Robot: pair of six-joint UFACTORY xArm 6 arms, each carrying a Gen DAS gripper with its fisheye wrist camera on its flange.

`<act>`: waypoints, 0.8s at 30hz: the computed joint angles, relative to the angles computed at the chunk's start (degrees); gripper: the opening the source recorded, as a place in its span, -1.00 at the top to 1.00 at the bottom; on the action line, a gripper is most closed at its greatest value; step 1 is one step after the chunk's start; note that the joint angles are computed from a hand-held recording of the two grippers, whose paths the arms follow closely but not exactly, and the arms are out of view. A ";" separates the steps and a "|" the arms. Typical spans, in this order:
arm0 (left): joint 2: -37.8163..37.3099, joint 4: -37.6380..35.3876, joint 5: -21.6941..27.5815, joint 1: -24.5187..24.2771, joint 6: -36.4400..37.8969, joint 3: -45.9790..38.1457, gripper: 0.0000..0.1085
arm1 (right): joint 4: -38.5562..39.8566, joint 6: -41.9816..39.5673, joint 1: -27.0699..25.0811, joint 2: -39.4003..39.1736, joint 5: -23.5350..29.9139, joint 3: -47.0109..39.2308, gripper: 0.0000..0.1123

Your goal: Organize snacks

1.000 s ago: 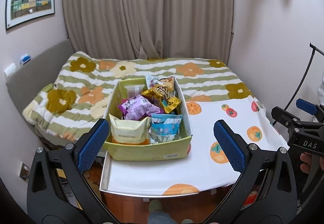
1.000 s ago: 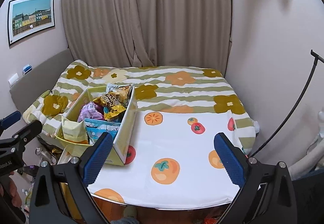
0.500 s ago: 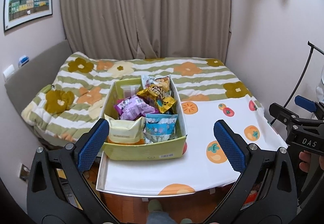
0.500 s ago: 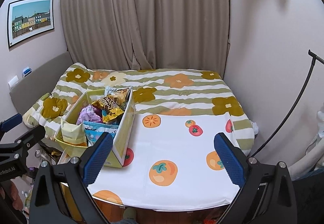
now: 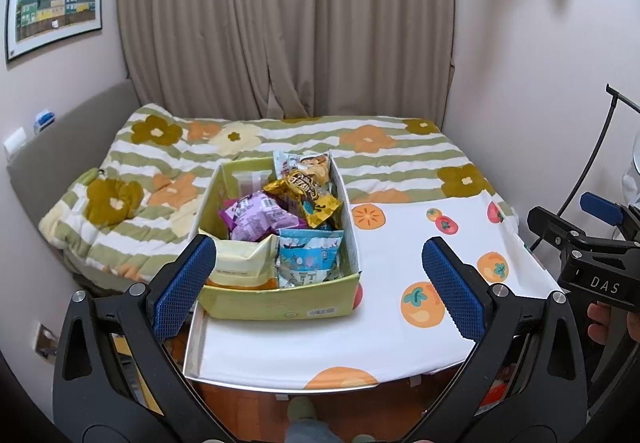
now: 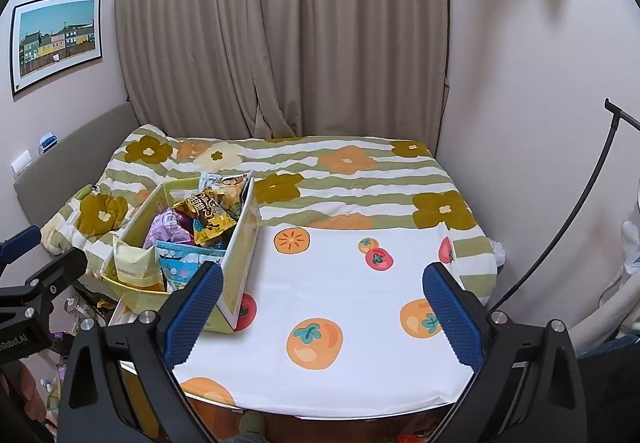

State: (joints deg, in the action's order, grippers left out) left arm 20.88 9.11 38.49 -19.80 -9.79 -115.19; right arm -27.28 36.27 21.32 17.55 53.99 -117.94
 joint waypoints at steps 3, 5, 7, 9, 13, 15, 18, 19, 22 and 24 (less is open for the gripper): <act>0.15 -0.66 -0.10 -0.04 0.32 -0.12 -0.89 | -0.32 0.55 0.15 0.12 0.17 -0.19 -0.77; 0.17 -0.56 -0.02 -0.02 0.37 -0.19 -0.89 | -0.26 0.43 0.10 0.05 0.19 -0.11 -0.77; 0.16 -0.59 -0.06 -0.03 0.35 -0.19 -0.89 | -0.22 0.40 0.03 -0.02 0.00 0.03 -0.77; 0.27 -0.48 0.04 -0.05 0.29 -0.35 -0.89 | -0.20 0.39 -0.01 -0.10 -0.09 0.16 -0.77; 0.25 -0.25 0.10 -0.10 0.12 -0.39 -0.89 | -0.60 0.97 0.09 -0.43 -0.16 0.63 -0.77; 0.27 -0.16 0.19 -0.08 0.09 -0.45 -0.89 | -0.60 1.02 0.10 -0.38 -0.02 0.51 -0.77; 0.26 0.11 0.12 -0.11 -0.14 -0.37 -0.89 | -0.54 1.08 0.06 -0.46 -0.10 0.63 -0.77; 0.06 0.26 -0.05 -0.13 -0.28 -0.06 -0.89 | -0.58 1.10 0.06 -0.49 -0.14 0.66 -0.77; -0.29 0.30 -0.35 -0.17 -0.45 0.48 -0.89 | -0.48 0.89 -0.06 -0.63 -0.34 0.95 -0.77; -0.48 0.82 -0.45 -0.22 -0.77 0.75 -0.89 | -0.50 0.90 -0.05 -0.69 -0.44 1.07 -0.77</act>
